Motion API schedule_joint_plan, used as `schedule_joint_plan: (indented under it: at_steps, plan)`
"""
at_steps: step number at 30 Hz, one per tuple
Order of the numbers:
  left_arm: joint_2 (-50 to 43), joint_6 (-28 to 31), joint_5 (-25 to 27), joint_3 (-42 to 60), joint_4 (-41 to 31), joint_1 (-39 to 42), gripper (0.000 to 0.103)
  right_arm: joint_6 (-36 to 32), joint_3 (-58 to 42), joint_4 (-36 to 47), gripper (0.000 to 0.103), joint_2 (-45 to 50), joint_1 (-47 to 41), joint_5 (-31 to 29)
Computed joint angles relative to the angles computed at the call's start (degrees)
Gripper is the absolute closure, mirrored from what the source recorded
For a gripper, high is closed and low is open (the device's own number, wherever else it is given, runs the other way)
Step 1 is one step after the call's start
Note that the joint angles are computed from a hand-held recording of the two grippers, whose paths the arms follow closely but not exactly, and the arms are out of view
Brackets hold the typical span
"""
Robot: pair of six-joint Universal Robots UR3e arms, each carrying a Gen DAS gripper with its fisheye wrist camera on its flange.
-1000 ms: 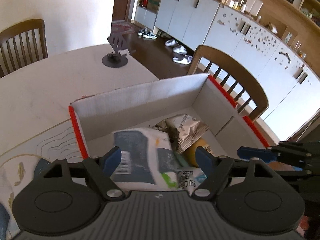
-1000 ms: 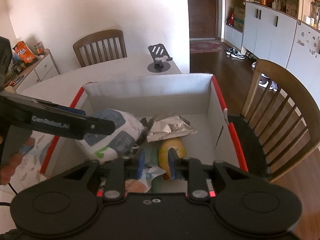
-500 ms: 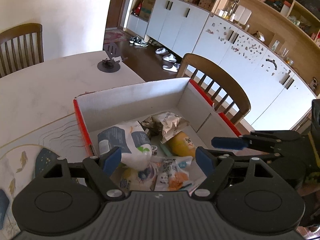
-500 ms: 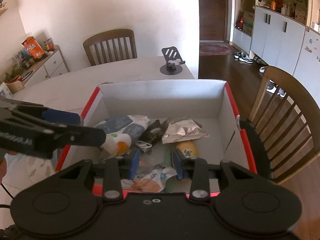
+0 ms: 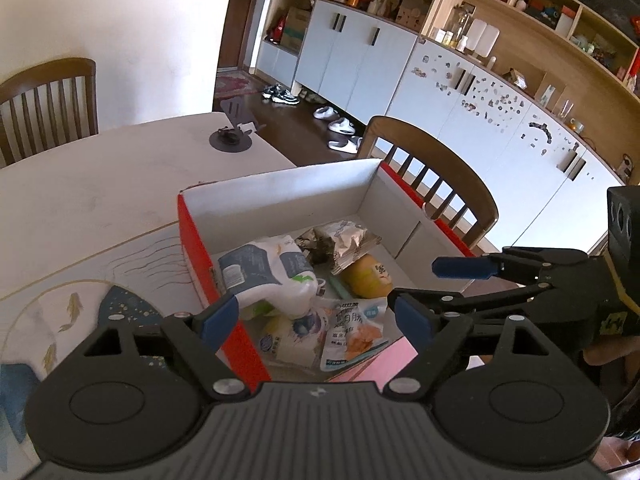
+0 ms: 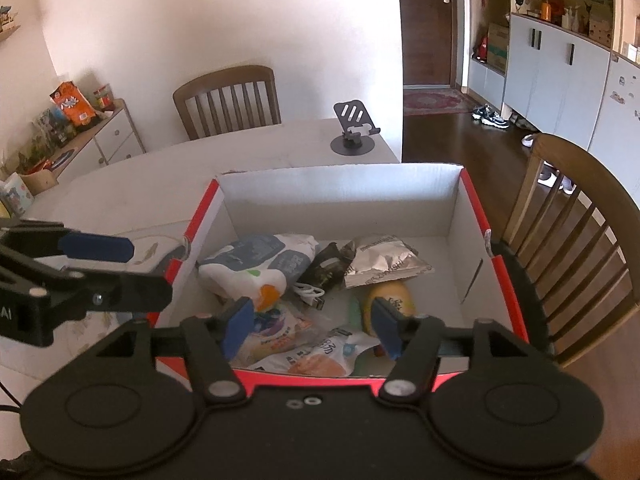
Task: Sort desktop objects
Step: 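Withdraw both grippers from the red box toward the blue packet and black bag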
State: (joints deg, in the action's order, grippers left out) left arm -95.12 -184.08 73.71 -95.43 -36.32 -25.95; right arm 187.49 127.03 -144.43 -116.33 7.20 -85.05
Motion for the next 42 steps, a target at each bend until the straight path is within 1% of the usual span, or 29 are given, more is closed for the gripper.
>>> schedule_joint_plan:
  at_steps: [1, 5, 6, 8, 9, 10, 14, 15, 16, 22, 28, 31, 35, 39, 40, 42]
  plan:
    - [0.6, 0.24, -0.07, -0.64, 0.08, 0.17, 0.015, 0.51, -0.04, -0.27, 0.032, 0.15, 0.5, -0.24]
    - [3.68, 0.96, -0.9, -4.12, 0.82, 1.33, 0.014, 2.2, -0.5, -1.69, 0.026, 1.46, 3.06, -2.33]
    - [4.41, 1.1, -1.02, -4.95, 1.01, 1.71, 0.013, 2.78, -0.7, -2.18, 0.024, 1.96, 3.89, -3.01]
    - [6.18, 1.57, -1.6, -7.03, 1.45, 2.67, 0.009, 3.65, -0.98, -2.94, 0.023, 2.69, 5.1, -3.85]
    - [6.95, 1.88, -2.01, -7.81, 1.44, 3.23, 0.004, 4.11, -1.15, -3.27, 0.023, 3.12, 5.65, -4.21]
    - [7.95, 2.24, -2.69, -8.91, 1.7, 3.95, 0.002, 4.61, -1.41, -3.55, 0.022, 3.59, 6.33, -4.77]
    - [11.3, 3.3, -4.3, -12.17, 2.02, 6.32, 0.002, 6.47, -2.45, -4.56, 0.021, 5.41, 8.94, -6.59]
    - [12.05, 3.7, -4.69, -12.98, 2.17, 6.88, 0.0, 6.93, -2.79, -4.79, 0.02, 5.94, 9.69, -7.07]
    - [12.94, 4.31, -5.08, -13.87, 2.23, 7.53, 0.0, 7.49, -3.26, -4.99, 0.019, 6.58, 10.63, -7.81]
    - [19.51, 7.81, -7.75, -18.84, 0.14, 13.01, 0.0, 11.45, -6.42, -6.24, 0.019, 11.14, 16.53, -12.28]
    - [28.02, 13.26, -12.01, -23.14, -5.95, 21.63, 0.0, 15.47, -12.14, -6.57, 0.019, 17.71, 23.16, -16.75]
    - [33.9, 16.83, -14.59, -25.84, -10.08, 27.8, 0.0, 17.28, -15.53, -6.7, 0.018, 21.27, 26.26, -18.57]
    - [40.66, 23.11, -18.61, -27.32, -17.88, 37.12, 0.0, 18.8, -21.11, -6.29, 0.018, 26.7, 29.97, -20.06]
    - [47.43, 29.84, -21.01, -28.8, -24.78, 45.82, 0.0, 19.77, -27.38, -5.36, 0.018, 32.38, 33.16, -20.77]
    - [49.08, 31.93, -22.13, -28.87, -27.28, 48.33, 0.0, 19.92, -29.06, -5.02, 0.018, 33.82, 33.85, -20.81]
    - [52.98, 37.48, -25.31, -28.65, -34.75, 54.98, 0.0, 20.16, -32.72, -4.24, 0.018, 36.91, 35.29, -20.94]
